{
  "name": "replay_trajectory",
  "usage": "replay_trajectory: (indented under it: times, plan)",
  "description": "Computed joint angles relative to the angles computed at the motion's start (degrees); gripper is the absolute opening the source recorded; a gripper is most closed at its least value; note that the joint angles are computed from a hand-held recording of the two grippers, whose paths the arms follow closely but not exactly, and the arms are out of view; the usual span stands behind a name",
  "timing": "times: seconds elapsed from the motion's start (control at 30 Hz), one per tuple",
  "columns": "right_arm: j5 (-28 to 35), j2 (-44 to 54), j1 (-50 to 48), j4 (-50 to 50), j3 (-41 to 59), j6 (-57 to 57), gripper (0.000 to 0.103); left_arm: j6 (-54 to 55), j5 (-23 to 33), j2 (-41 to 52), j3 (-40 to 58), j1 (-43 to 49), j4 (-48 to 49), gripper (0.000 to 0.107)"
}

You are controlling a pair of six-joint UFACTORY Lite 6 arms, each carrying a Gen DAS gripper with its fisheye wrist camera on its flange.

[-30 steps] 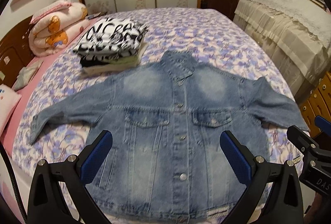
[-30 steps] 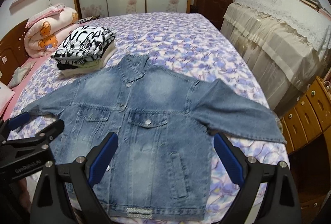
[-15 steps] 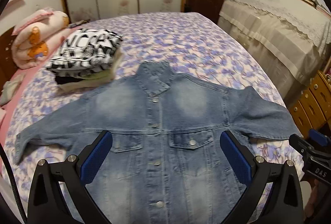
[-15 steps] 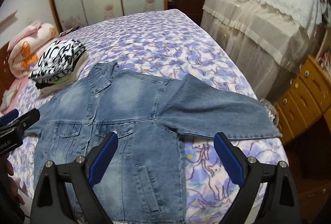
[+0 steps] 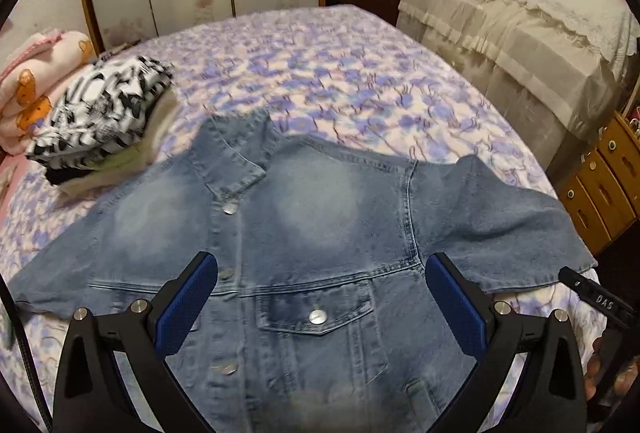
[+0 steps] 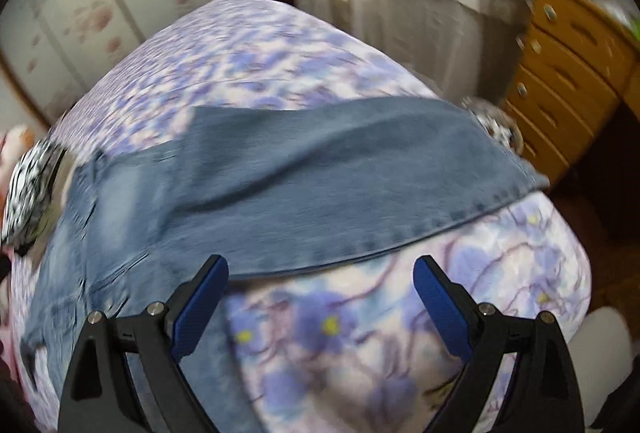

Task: Fold large clothes
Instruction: 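Move the right tool to the jacket sleeve and grasp its cuff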

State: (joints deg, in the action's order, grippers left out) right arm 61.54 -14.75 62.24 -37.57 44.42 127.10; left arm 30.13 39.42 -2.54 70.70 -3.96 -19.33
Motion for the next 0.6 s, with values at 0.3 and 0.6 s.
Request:
replay_trajectory:
  times: [0.3,0.6]
  plan:
    - [-10.0,-23.2,-6.4,-4.5,-27.4,16.7,0.094,-11.1,-8.8,8.3,-1.8,-10.1,8.9,0.102]
    - [-11.8,-28.9,-19.4,-6.2,-32.0,13.9,0.078,-8.4,-9.7,7.7,-5.0,-12.7,6.8,0.102]
